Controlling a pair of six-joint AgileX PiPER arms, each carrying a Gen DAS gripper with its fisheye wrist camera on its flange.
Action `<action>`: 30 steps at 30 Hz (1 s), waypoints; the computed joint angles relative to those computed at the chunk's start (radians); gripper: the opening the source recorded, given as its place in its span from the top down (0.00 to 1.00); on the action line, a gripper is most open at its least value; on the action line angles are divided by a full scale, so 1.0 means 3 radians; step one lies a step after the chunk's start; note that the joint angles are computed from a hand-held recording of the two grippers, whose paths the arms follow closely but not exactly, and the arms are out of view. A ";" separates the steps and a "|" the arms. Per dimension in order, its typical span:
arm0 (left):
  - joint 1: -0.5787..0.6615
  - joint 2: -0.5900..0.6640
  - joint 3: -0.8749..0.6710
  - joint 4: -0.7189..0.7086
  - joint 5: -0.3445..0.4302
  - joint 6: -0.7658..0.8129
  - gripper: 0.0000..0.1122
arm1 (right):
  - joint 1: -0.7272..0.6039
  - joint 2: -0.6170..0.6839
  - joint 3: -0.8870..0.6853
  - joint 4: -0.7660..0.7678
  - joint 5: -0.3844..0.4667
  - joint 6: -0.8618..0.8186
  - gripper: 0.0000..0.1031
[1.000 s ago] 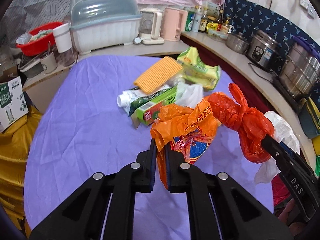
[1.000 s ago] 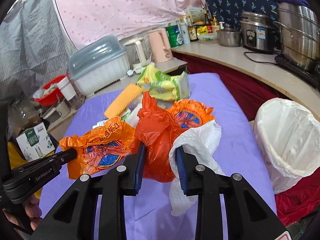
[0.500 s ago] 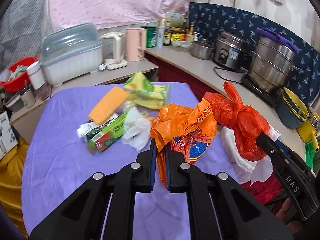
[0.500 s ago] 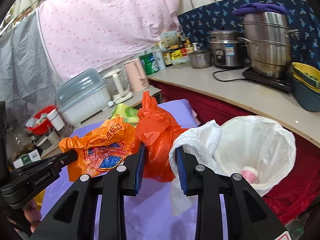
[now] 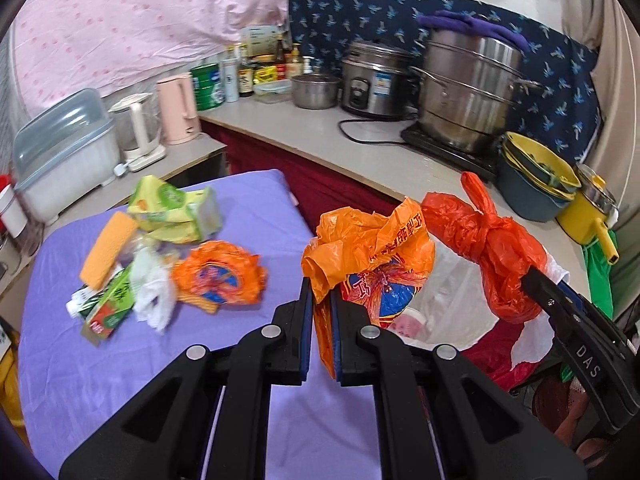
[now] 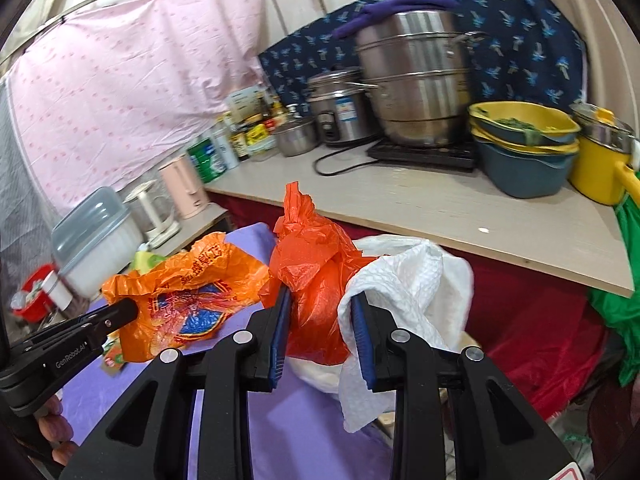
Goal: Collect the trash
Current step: 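Carry both bags over the white bin and open both grippers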
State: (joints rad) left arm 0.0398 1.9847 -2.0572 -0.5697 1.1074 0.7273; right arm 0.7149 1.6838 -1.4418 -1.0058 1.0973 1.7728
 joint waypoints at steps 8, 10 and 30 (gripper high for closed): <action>-0.0479 -0.0015 0.0200 0.0238 -0.0222 -0.0152 0.93 | -0.0198 -0.0352 0.0671 0.0034 -0.0061 0.0279 0.73; -0.0584 0.0019 0.0198 0.0304 -0.0268 -0.0198 0.93 | -0.0255 -0.0388 0.0790 0.0046 -0.0133 0.0335 0.73; -0.1019 0.0644 -0.0388 0.0865 -0.0227 -0.0679 0.89 | -0.0770 -0.0123 0.0866 0.0177 -0.0813 0.0228 0.72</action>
State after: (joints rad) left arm -0.2658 2.1778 -2.1737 -0.3101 1.0394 0.5235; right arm 0.4839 1.6467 -1.1821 -0.9527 0.8533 1.8411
